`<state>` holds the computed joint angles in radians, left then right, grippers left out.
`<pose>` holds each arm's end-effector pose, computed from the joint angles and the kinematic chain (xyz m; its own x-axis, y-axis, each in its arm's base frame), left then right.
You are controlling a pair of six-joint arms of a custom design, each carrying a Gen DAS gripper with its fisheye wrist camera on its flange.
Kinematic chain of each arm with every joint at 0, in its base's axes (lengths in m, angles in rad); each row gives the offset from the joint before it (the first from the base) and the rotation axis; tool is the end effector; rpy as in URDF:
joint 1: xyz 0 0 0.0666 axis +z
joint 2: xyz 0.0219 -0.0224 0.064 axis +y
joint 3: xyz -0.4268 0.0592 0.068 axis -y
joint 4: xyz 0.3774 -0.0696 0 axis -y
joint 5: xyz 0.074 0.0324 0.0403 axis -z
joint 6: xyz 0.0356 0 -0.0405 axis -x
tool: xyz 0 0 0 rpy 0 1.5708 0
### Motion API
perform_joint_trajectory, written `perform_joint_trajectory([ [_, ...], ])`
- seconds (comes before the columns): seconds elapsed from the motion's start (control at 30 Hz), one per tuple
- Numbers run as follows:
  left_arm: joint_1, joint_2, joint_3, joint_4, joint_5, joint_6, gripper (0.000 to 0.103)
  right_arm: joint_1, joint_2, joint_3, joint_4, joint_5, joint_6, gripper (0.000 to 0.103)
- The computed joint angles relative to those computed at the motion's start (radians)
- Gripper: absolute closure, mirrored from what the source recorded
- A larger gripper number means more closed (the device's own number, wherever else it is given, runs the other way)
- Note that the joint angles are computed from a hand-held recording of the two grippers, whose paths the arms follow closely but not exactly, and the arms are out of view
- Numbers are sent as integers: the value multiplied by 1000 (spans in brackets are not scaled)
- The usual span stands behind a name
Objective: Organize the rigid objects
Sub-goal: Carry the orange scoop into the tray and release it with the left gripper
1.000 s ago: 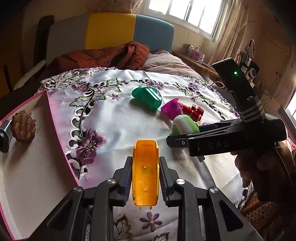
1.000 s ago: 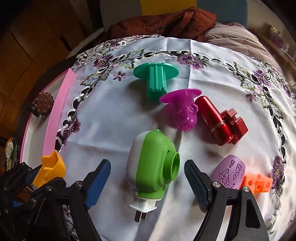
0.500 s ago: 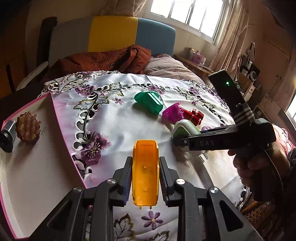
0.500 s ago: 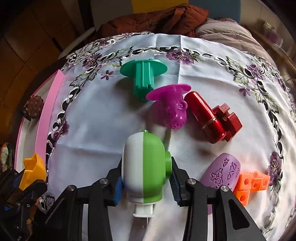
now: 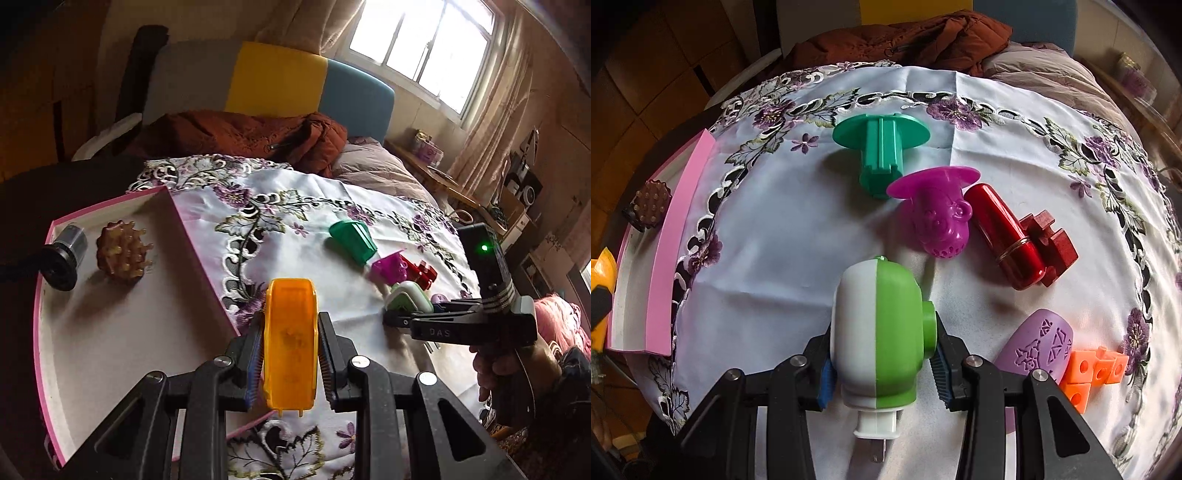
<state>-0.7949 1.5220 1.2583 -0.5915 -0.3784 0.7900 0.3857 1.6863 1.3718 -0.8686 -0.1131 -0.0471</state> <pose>0.3617 -0.3504 0.3809 -0.7226 -0.2060 -0.6598 -0.0281 0.9625 -0.2698 0.4978 0.2060 0.3286 -0.8763 -0.3053 -0.3727 -0.3725 0.9200 0.1222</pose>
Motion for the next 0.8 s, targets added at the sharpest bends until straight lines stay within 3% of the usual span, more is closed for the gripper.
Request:
perform_joint_trajectory([
  [0.2,68,-74,-78,-6,24,80,77,6,-1,1,-4,16,14,60],
  [0.37,130,-112,-131,-55,15,148,77,9,-1,1,-4,26,20,60],
  [0.8,283,-60,-148,-174,-15,116,77,14,-3,-1,-1,40,33,60],
])
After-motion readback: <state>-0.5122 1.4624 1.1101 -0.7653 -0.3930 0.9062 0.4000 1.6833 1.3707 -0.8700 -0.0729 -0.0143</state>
